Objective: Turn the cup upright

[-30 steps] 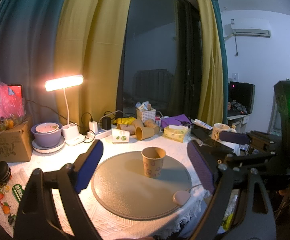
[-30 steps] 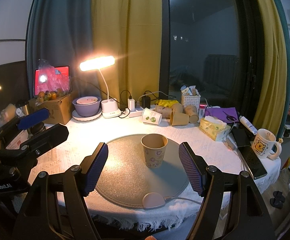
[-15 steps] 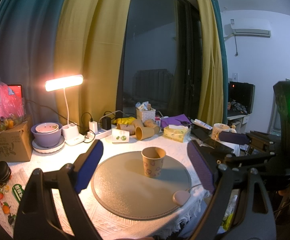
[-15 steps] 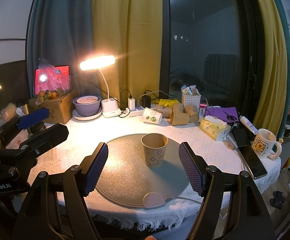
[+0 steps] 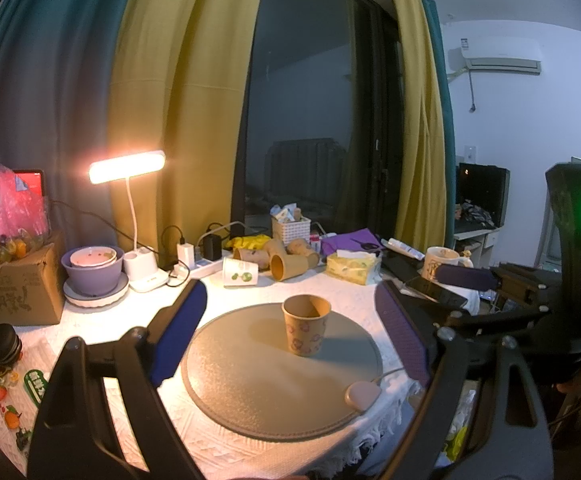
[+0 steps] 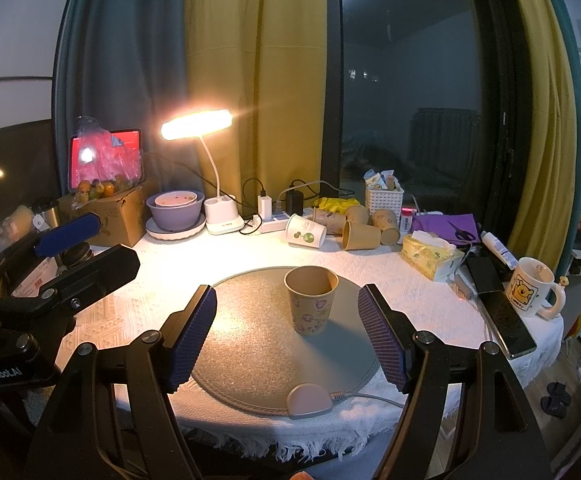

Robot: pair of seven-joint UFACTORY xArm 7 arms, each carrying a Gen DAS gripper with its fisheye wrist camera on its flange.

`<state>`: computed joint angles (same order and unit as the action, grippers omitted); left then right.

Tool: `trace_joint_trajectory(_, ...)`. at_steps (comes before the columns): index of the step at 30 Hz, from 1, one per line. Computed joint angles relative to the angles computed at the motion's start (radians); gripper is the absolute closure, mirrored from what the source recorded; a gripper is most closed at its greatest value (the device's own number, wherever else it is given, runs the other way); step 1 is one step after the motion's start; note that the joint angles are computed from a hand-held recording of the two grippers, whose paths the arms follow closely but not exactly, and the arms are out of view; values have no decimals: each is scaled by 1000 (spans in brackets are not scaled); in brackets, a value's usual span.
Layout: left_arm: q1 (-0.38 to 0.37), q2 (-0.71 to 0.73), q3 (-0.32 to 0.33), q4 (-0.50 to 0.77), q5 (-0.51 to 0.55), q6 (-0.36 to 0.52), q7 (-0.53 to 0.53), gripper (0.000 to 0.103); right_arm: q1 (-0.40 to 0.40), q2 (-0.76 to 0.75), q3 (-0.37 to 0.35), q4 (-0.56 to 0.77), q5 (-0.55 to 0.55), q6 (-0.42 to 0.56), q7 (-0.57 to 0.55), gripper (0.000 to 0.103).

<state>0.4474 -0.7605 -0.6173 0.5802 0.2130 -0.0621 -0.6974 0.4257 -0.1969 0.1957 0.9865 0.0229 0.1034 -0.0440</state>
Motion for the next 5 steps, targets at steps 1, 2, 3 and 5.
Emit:
trace_joint_trajectory(1,0,0,-1,1,0,2,0,16,1,0,-1,1,1,1,-1,27)
trace_joint_trajectory(2,0,-1,-1,1,-1,2,0,16,1,0,-1,1,1,1,-1,27)
trace_joint_trajectory(3,0,0,-1,1,0,1,0,16,0,0,0,1,0,1,0,27)
trace_joint_trajectory(5,0,-1,-1,2,-1,4,0,16,1,-1,-1,0,1,1,-1,27)
